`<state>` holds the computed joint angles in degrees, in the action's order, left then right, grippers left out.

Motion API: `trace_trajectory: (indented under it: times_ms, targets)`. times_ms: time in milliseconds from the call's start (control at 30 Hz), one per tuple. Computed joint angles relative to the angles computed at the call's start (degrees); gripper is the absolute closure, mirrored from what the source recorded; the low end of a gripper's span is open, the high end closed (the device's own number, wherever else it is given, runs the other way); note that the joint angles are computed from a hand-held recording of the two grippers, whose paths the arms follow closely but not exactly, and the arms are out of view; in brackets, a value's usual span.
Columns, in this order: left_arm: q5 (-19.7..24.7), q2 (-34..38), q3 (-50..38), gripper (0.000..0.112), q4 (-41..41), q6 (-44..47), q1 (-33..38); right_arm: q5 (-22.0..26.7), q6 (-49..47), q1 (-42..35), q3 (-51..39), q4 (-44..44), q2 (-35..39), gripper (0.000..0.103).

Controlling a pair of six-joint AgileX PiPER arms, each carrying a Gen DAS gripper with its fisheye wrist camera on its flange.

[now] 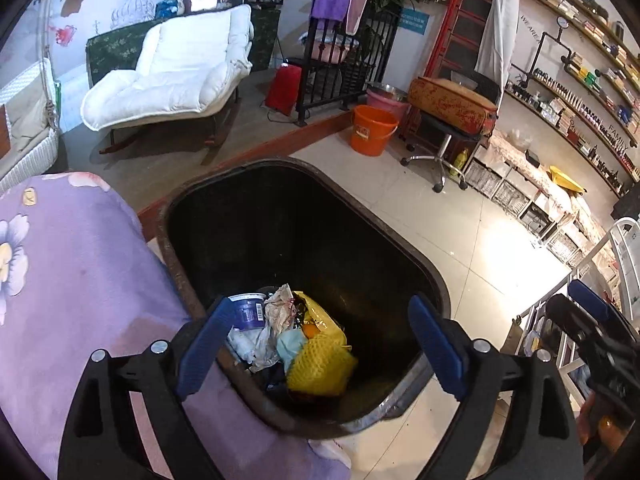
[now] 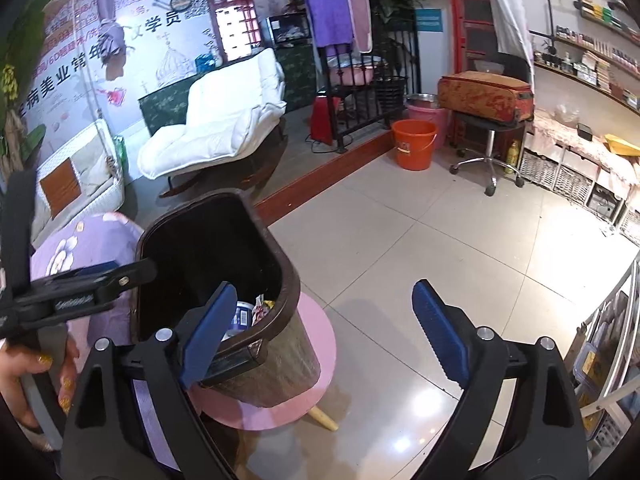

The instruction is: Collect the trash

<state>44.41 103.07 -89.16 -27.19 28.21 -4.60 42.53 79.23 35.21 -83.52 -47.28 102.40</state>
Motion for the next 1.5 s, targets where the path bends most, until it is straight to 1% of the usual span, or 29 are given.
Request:
trace_trajectory:
  times_ms: [67, 167, 300, 400, 500, 567, 667, 733, 800, 900, 967, 1000, 1100, 1233, 1367, 1433, 1500]
  targets:
    - [-2.0, -3.5, 4.0, 0.023, -1.6, 2.7, 0.8, 0.1, 1.7, 0.7, 0.0, -1.5, -0.1, 0.013]
    - [-5.2, -8.0, 8.8, 0.018, -2.1, 4.2, 1.9, 0.7, 4.5, 2.5, 0.1, -5.0, 0.0, 0.012]
    - [-8.5, -15.8, 16.5, 0.014, -6.5, 9.9, 6.0, 1.4, 8.5, 5.7, -0.1, -10.8, 0.0, 0.009]
    - [-10.4, -20.2, 20.1, 0.014, -5.8, 10.2, 8.4, 1.7, 11.4, 7.8, -0.6, -14.3, -0.1, 0.007]
    - [-12.5, -25.1, 24.7, 0.014, -7.3, 12.2, 12.4, 1.5, 14.5, 11.0, -1.8, -17.9, 0.4, 0.005]
    - [-13.5, -27.5, 26.8, 0.014, -6.9, 11.9, 15.0, 1.5, 14.5, 13.1, -3.2, -19.2, 1.0, 0.005]
    - [-15.4, -31.2, 30.0, 0.014, -3.6, 8.3, 18.0, 1.8, 14.2, 16.5, -5.0, -20.8, 2.1, 0.005]
    - [-17.0, -34.8, 33.0, 0.014, -3.4, 8.7, 21.0, 1.0, 14.0, 18.4, -6.1, -21.4, 2.8, 0.005]
    - [-17.3, -37.8, 35.4, 0.014, -7.0, 12.9, 25.5, 1.8, 12.2, 20.9, -8.3, -21.3, 4.0, 0.005]
    - [-16.5, -40.5, 36.8, 0.014, -11.8, 18.0, 31.7, 1.2, 10.7, 23.2, -10.8, -21.1, 5.3, 0.005]
    - [-16.2, -42.0, 37.5, 0.014, -13.1, 19.7, 34.7, 0.6, 7.7, 24.8, -13.6, -19.0, 6.7, 0.005]
    - [-15.2, -42.9, 37.7, 0.014, -13.4, 20.9, 36.5, 0.5, 6.8, 25.7, -14.8, -18.5, 7.4, 0.005]
    - [-10.4, -43.5, 38.0, 0.014, -20.4, 28.6, 44.4, 0.6, 7.5, 28.1, -16.0, -20.1, 8.2, 0.005]
    - [-4.4, -43.9, 38.8, 0.014, -29.0, 36.7, 53.9, 1.3, 5.7, 30.4, -19.0, -20.0, 10.3, 0.005]
    - [-3.3, -44.0, 39.0, 0.014, -31.6, 39.5, 57.5, 4.0, 3.3, 32.5, -23.1, -19.8, 12.7, 0.005]
    - [-2.3, -44.0, 39.3, 0.014, -33.3, 41.1, 59.4, 4.3, 2.3, 32.8, -24.4, -19.1, 13.4, 0.005]
    - [-2.2, -44.1, 39.4, 0.014, -33.4, 41.2, 59.9, 4.8, 1.1, 33.0, -25.9, -18.3, 14.0, 0.005]
